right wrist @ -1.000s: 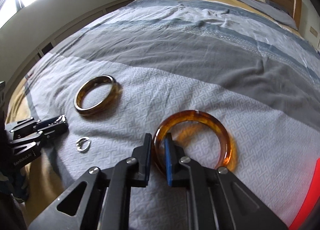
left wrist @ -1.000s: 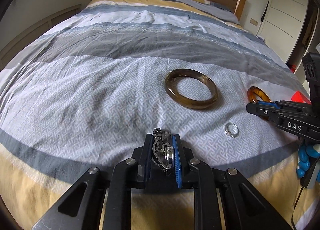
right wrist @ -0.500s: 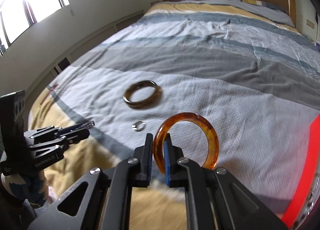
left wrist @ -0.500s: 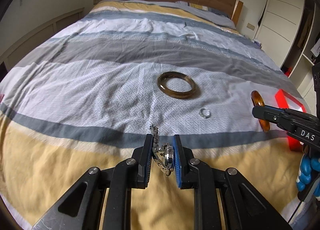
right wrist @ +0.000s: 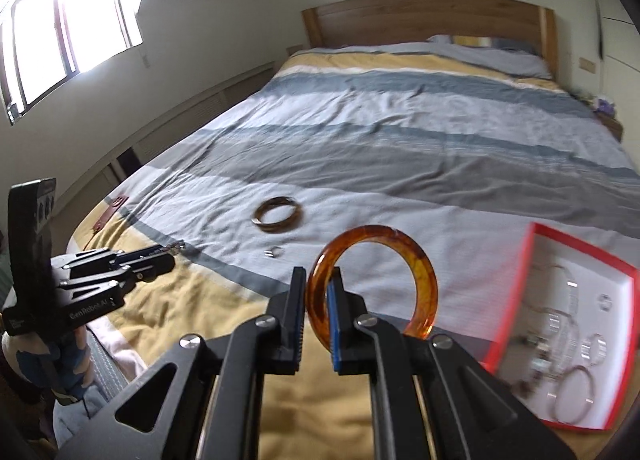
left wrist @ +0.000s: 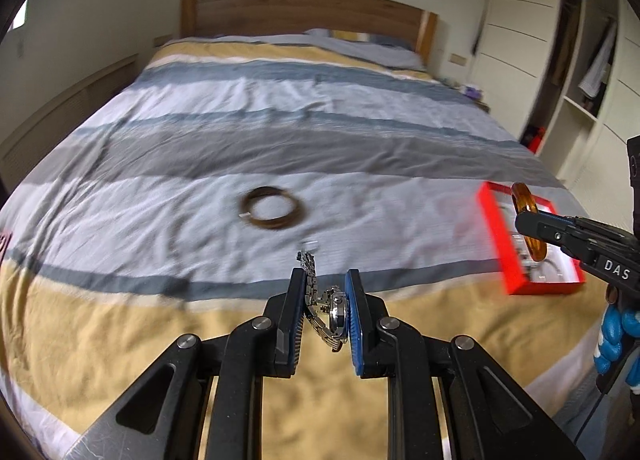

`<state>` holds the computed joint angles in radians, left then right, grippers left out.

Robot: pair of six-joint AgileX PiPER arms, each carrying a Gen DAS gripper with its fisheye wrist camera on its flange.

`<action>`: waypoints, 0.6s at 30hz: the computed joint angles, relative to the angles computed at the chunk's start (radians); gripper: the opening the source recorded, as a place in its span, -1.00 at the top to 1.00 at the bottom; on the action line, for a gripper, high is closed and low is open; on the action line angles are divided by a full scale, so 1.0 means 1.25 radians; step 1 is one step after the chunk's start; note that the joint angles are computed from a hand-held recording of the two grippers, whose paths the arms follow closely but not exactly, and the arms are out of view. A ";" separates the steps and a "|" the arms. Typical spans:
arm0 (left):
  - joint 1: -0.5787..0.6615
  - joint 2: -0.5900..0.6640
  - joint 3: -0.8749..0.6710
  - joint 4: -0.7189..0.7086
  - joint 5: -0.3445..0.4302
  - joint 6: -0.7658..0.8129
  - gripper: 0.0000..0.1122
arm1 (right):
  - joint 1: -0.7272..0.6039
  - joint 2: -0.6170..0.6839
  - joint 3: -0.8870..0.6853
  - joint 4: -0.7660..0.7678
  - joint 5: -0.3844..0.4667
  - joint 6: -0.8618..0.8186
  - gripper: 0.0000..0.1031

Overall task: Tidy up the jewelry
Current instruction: 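Carry the watch and amber bangle over the red box with both tools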

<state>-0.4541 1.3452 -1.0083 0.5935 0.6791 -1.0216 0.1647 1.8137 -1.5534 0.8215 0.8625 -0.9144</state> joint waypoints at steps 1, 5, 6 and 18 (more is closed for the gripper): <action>-0.025 0.030 -0.033 0.002 0.003 -0.004 0.66 | -0.023 -0.003 0.000 -0.002 0.006 -0.008 0.83; -0.078 0.147 -0.155 -0.030 0.000 0.025 0.66 | -0.117 0.011 -0.031 -0.020 0.033 -0.033 0.83; -0.087 0.179 -0.189 -0.042 -0.002 0.041 0.66 | -0.143 0.024 -0.048 -0.027 0.043 -0.037 0.82; -0.156 0.640 -0.794 -0.277 0.098 0.336 0.66 | -0.309 0.233 -0.233 -0.105 0.119 -0.031 0.82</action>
<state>-0.6493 2.1448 -2.0007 0.2474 0.8010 -0.6013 -0.2210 2.1047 -1.8450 0.6901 1.0113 -0.9527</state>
